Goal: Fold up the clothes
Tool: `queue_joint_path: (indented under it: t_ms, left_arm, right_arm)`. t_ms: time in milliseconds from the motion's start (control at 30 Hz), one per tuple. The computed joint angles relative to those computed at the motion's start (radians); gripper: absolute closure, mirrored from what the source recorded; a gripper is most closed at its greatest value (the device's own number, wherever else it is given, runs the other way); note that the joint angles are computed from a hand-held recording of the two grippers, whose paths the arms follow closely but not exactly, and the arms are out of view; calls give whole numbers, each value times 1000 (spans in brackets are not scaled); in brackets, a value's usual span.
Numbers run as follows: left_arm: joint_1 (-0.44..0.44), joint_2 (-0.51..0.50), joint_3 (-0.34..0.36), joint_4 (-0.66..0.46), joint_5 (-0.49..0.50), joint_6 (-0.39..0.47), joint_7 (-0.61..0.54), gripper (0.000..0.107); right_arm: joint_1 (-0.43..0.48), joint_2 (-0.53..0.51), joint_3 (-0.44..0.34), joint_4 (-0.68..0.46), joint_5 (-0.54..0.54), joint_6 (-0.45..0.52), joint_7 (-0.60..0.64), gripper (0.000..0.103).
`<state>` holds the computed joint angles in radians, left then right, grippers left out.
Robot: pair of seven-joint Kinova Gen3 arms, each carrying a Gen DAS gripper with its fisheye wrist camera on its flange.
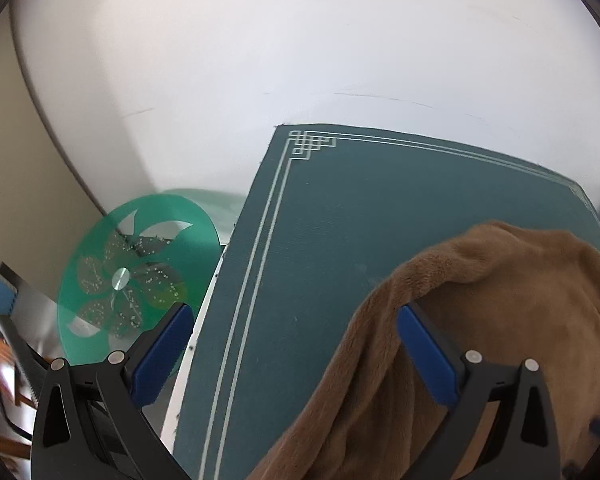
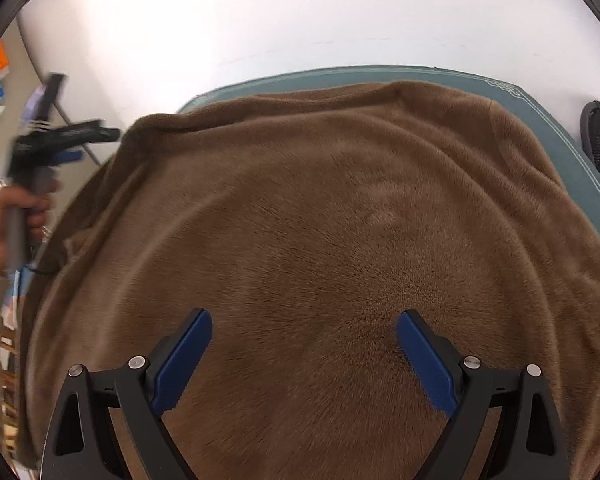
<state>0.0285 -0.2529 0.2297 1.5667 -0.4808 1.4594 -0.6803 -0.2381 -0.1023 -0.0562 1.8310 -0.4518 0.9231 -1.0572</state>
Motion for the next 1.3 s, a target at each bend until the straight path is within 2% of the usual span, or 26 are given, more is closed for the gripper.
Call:
queue_joint_path:
  t_ms: [100,167,267,367,467,567,633,767,867,933,1133,1300]
  left_arm:
    - [31,-20,15,-15,56,32,-41,5]
    - [61,-25,54,-18,78,55,-70,5]
    - [104,10,131,-7,60,85,-78,5]
    - [163,81,199,25,15,132,-32,5]
    - [196,95,190,97,10,112,44,4]
    - [208,34,98,141,75,34,86,4]
    - [205,11,85,166,83,-1,92,4]
    - [203,19,118,167,54,10,119,4]
    - [212,48,137,130,46,70,153,4]
    - [241,71,169,100,25,125,194,4]
    - [367,68,255,35,-30,218,276,4]
    - [407,4,300,-2,-13,215,369,4]
  right_arm:
    - [-9,-7,-13,29,26,-51,5,4]
    - [-17,-7,-16,34,39,-62,11,1]
    - [-21,-5,-19,35,54,-67,5,1]
    - [-31,-5,-37,38,100,-82,-26,1]
    - [-43,-4,-51,41,141,-98,-64,1]
    - [-50,-1,-44,34,138,-95,-65,1]
    - [-52,3,-40,31,131,-96,-62,1]
    - [-53,0,-40,24,139,-85,-68,1]
    - [-54,-3,-42,26,145,-85,-74,1]
    - [-55,-5,-43,28,147,-85,-77,1]
    - [-64,-6,-53,32,171,-94,-100,1]
    - [-66,-8,-43,35,156,-94,-90,1]
